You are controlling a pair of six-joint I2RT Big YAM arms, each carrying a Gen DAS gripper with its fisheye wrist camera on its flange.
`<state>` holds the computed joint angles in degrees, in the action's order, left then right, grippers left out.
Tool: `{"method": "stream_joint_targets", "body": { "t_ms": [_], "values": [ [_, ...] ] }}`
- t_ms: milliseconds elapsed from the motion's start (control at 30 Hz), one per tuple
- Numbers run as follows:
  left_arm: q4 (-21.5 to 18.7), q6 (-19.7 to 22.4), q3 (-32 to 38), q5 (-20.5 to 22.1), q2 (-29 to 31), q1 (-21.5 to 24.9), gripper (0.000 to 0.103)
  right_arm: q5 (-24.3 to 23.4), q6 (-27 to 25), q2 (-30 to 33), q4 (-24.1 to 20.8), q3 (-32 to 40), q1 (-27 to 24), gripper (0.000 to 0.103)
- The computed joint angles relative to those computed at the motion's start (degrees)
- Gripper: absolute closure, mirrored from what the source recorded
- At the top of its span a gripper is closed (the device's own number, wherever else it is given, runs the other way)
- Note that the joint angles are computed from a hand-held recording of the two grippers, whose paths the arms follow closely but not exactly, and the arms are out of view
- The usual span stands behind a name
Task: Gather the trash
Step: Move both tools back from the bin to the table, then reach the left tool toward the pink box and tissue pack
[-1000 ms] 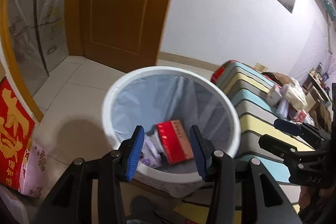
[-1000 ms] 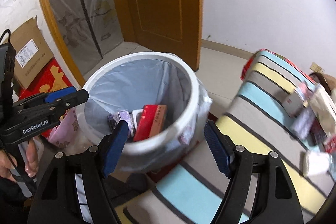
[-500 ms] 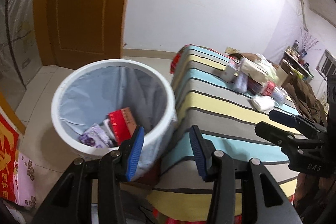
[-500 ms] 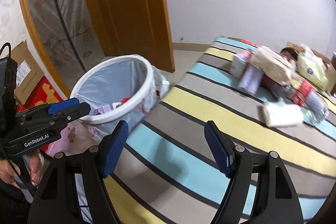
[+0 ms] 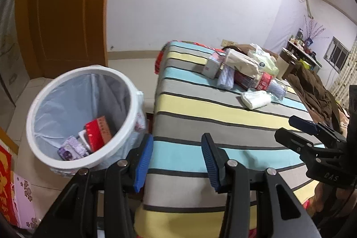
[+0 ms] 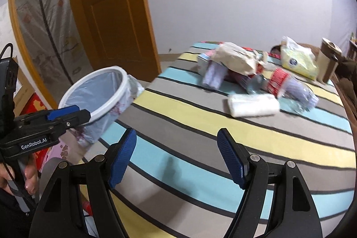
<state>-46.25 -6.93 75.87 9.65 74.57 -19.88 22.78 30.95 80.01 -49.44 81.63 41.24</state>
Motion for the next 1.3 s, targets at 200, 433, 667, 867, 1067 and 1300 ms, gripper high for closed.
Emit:
{"method": "stream_joint_targets", "body": {
  "t_ms": [200, 433, 667, 867, 1067, 1300],
  "values": [
    [-0.5, 0.8, 3.3, -0.1, 3.2, -2.4, 0.056, 0.1, 0.8, -2.6, -0.5, -2.5, -1.7, 0.027],
    [-1.2, 2.4, 8.5, 0.3, 7.7, -5.2, 0.056, 0.4, 0.9, -4.9, -1.0, -4.6, -5.3, 0.027],
    [-1.4, 4.0, 14.7, 1.0, 13.2, -6.9, 0.046, 0.1, -1.9, -5.6, -0.7, -5.3, -10.0, 0.027],
    [-1.9, 4.8, 20.1, 0.8, 18.1, -7.5, 0.044, -1.2, -5.0, -5.3, 0.1, -5.2, -14.4, 0.027],
    [-2.0, 5.9, 25.6, -0.9, 22.9, -7.5, 0.044, -3.0, -8.3, -4.3, 1.8, -4.6, -18.5, 0.027],
    [-3.2, 5.8, 32.8, -0.4, 28.9, -6.5, 0.038, -5.8, -13.3, -2.3, 5.0, -3.4, -22.5, 0.027]
  ]
}}
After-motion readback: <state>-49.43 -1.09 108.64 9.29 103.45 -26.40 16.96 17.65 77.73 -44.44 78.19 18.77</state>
